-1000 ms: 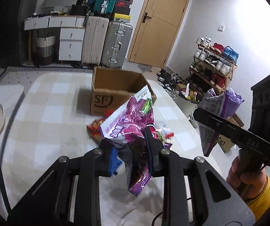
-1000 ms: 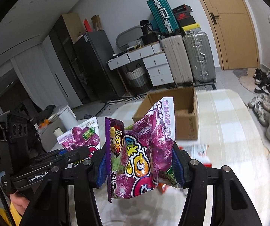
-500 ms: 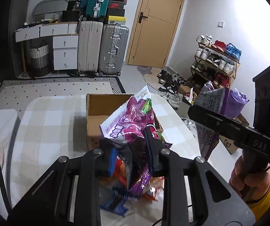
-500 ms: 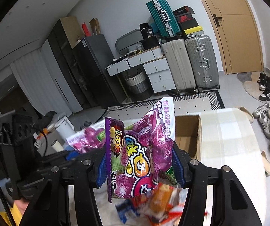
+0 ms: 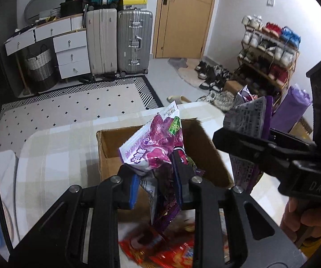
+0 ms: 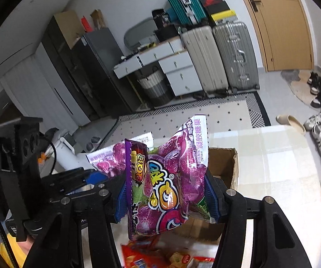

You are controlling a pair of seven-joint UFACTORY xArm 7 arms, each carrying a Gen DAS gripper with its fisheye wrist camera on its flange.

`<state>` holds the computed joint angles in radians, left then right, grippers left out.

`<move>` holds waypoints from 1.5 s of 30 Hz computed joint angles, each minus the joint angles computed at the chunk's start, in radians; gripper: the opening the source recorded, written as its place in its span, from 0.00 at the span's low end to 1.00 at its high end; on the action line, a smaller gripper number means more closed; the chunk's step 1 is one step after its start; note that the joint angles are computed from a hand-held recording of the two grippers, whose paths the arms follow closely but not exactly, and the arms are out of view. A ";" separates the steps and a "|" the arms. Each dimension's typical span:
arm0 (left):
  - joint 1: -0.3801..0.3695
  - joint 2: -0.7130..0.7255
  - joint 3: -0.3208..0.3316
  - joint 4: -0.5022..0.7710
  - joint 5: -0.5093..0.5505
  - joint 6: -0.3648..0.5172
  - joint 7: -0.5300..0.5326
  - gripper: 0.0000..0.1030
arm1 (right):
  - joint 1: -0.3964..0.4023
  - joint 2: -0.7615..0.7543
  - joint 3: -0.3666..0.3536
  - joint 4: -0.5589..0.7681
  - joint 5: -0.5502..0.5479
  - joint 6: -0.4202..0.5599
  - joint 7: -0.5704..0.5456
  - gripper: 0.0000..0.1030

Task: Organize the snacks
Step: 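Carry both purple candy bags up and over into the cardboard box, then open both grippers to drop the purple bags into the box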

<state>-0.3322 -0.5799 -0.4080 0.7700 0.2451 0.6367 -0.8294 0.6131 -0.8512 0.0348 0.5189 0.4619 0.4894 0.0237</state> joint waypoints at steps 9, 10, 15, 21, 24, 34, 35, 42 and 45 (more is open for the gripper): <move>0.056 0.206 -0.008 -0.008 0.124 -0.138 -0.068 0.22 | 0.048 0.156 -0.048 -0.001 0.048 -0.080 -0.105 0.55; 0.058 0.218 -0.010 -0.005 0.145 -0.140 -0.079 0.22 | 0.052 0.172 -0.048 0.003 0.055 -0.086 -0.114 0.55; 0.052 0.267 -0.007 -0.015 0.223 -0.161 -0.154 0.22 | 0.053 0.197 -0.038 -0.004 0.079 -0.110 -0.132 0.56; 0.031 0.274 0.002 -0.059 0.284 -0.188 -0.226 0.23 | 0.037 0.208 -0.008 -0.012 0.061 -0.120 -0.113 0.56; 0.023 0.281 -0.001 -0.067 0.301 -0.186 -0.262 0.23 | 0.035 0.214 0.002 -0.022 0.051 -0.122 -0.101 0.56; 0.034 0.305 -0.010 -0.053 0.432 -0.149 -0.372 0.66 | 0.006 0.249 0.039 -0.021 -0.029 -0.146 -0.051 0.59; 0.035 0.289 -0.006 -0.071 0.454 -0.167 -0.392 0.66 | 0.005 0.247 0.041 -0.026 -0.032 -0.152 -0.044 0.59; 0.037 0.260 -0.017 -0.093 0.501 -0.162 -0.436 0.66 | 0.020 0.239 0.021 -0.037 -0.042 -0.161 -0.025 0.59; 0.029 0.247 -0.025 -0.098 0.504 -0.134 -0.442 0.66 | 0.012 0.253 0.026 -0.024 -0.052 -0.150 -0.016 0.62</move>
<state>-0.3028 -0.3325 -0.4329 0.6723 0.7488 0.5031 -1.2718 0.6254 -0.5979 0.0607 0.4948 0.4099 0.3396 0.0076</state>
